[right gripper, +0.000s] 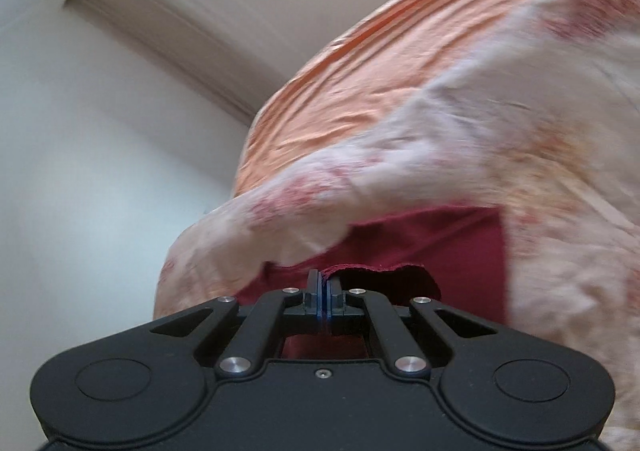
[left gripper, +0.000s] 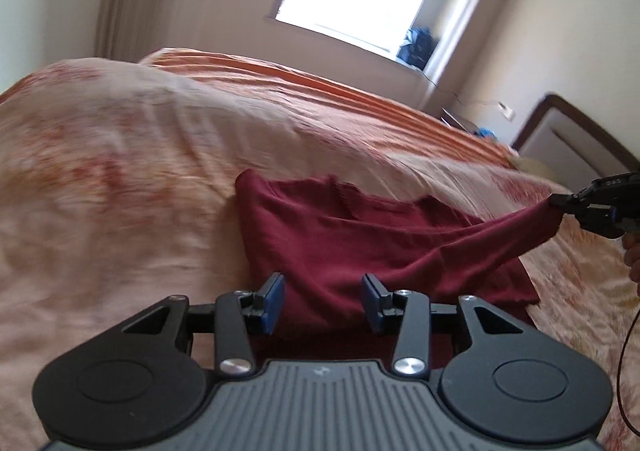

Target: Fold small clothes

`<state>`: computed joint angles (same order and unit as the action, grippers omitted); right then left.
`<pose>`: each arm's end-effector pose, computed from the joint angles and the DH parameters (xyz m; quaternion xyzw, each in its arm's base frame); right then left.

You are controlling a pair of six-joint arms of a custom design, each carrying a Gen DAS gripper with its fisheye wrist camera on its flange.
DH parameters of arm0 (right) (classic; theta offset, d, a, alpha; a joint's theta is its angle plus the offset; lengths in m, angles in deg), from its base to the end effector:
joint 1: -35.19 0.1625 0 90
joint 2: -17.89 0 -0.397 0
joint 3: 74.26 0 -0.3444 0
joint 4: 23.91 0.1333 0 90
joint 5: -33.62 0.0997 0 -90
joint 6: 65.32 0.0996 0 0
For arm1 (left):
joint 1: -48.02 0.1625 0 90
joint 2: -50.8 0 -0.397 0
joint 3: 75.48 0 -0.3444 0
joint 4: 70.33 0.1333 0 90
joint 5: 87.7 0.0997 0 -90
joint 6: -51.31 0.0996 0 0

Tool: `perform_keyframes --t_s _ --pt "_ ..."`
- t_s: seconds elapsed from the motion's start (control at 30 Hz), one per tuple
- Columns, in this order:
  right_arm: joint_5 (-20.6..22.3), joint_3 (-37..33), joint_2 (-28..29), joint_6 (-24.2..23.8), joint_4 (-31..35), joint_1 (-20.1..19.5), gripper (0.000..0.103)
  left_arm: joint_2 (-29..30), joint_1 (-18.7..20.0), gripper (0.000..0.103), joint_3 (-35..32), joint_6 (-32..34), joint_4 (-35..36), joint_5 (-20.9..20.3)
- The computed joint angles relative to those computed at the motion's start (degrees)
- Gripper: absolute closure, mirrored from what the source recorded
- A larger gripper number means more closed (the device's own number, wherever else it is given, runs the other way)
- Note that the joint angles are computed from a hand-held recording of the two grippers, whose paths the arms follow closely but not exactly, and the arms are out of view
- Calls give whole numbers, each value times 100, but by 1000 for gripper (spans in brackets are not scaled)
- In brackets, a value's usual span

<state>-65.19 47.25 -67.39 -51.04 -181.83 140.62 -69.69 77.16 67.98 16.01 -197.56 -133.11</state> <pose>0.2327 -0.3995 0.3232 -0.0113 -0.9593 0.2821 0.0016 -0.1017 -0.2894 0.3260 0.1572 0.9058 -0.3568 0.1660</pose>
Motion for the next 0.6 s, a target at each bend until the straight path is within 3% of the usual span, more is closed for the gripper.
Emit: perform_keyframes --t_s 0.07,0.17,0.3,0.37,0.43,0.6 --pt "-136 255 -200 -283 208 -291 101 431 72 51 30 117 -368 -90" --pt "-455 446 -339 -226 732 -592 89 1014 238 51 8 175 -691 -231" --pt "-353 744 -694 -407 335 -674 63 1330 246 51 -24 293 -853 -219" --pt "-477 693 -687 -621 114 -552 62 1469 295 50 -61 411 -975 -195" --pt "-338 502 -459 -913 -7 -515 63 1656 416 50 -119 579 -1164 -191" --pt "-278 -251 501 -2148 243 -505 63 2111 633 50 -268 840 -1432 -106"
